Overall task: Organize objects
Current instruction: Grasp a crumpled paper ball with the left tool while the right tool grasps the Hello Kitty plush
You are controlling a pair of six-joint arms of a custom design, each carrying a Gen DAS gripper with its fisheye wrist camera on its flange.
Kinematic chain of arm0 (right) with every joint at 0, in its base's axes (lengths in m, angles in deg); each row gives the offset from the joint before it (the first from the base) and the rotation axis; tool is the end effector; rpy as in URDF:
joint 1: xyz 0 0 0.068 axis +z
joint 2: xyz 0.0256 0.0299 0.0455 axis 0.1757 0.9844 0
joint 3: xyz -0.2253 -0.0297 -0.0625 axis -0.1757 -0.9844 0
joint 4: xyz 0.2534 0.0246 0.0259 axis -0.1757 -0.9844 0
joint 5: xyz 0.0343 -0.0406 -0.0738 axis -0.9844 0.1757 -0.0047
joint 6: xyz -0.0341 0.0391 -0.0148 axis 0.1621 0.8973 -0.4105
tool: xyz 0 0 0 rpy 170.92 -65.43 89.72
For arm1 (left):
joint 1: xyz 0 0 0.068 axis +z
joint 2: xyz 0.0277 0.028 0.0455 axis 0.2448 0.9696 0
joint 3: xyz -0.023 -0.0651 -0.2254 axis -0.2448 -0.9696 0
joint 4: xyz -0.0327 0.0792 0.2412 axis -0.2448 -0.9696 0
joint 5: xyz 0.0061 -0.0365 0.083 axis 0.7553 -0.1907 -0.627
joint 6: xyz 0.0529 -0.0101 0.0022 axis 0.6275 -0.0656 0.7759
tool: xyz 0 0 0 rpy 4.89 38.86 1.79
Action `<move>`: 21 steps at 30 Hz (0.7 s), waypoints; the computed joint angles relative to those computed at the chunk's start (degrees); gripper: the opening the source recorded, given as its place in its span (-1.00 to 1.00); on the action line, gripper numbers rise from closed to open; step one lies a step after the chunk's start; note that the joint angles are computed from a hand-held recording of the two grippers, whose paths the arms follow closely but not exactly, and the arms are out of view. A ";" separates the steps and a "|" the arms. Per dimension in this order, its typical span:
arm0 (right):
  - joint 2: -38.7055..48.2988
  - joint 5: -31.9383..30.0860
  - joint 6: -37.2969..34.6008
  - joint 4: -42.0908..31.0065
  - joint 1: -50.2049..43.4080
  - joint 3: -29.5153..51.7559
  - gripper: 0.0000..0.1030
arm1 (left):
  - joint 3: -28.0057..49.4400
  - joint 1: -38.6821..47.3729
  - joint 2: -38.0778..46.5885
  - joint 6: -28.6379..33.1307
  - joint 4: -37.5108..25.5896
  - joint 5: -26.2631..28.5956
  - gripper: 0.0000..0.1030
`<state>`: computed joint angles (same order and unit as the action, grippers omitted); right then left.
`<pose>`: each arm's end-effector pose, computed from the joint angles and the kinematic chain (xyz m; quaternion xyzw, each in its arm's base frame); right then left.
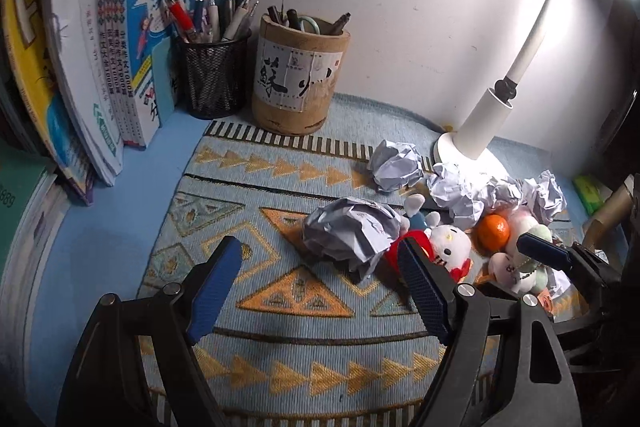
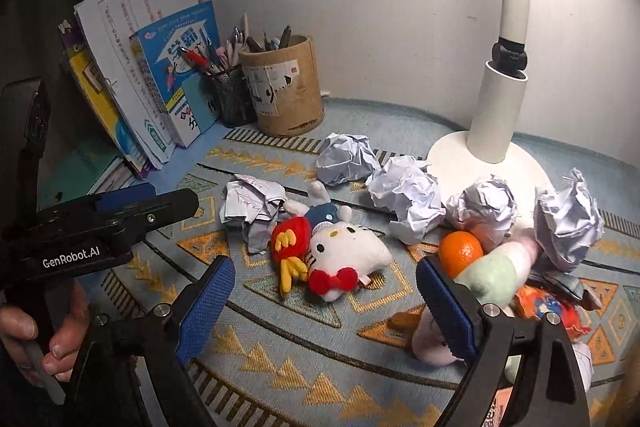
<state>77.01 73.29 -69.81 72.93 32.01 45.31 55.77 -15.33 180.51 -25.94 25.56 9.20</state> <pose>0.1920 0.0720 0.1219 -0.0218 0.9331 0.0579 0.3542 0.2850 -0.1641 0.1620 0.1422 0.9222 -0.1619 0.3211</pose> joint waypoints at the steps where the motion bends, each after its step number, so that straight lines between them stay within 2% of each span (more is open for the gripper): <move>1: 3.71 0.75 -0.87 1.97 -0.09 0.84 0.79 | 2.44 0.01 3.33 0.21 -0.24 0.89 0.53; 6: 13.00 7.86 -3.56 7.53 2.75 3.16 0.78 | 9.25 0.01 13.95 -0.75 1.44 4.26 0.53; 8: 15.91 8.12 -4.12 9.45 2.31 3.64 0.78 | 9.43 -0.14 15.37 -1.04 3.29 4.41 0.53; 13: 23.95 15.89 -4.10 12.21 5.70 6.65 0.79 | 10.09 0.56 17.39 -2.40 5.73 6.92 0.53; 16: 24.86 16.74 -3.98 12.08 5.89 7.32 0.77 | 10.24 -0.34 18.06 -2.03 6.37 5.86 0.52; 17: 24.35 16.57 -3.95 12.26 5.71 6.93 0.66 | 9.89 -0.69 17.87 -1.66 6.93 5.56 0.37; 18: 24.31 16.19 -3.95 12.31 5.57 6.92 0.42 | 9.66 -0.92 17.64 -1.13 7.17 6.00 0.14; 21: 24.29 16.44 -3.71 12.48 6.00 6.78 0.29 | 8.27 -1.76 16.42 -0.69 8.39 4.07 0.09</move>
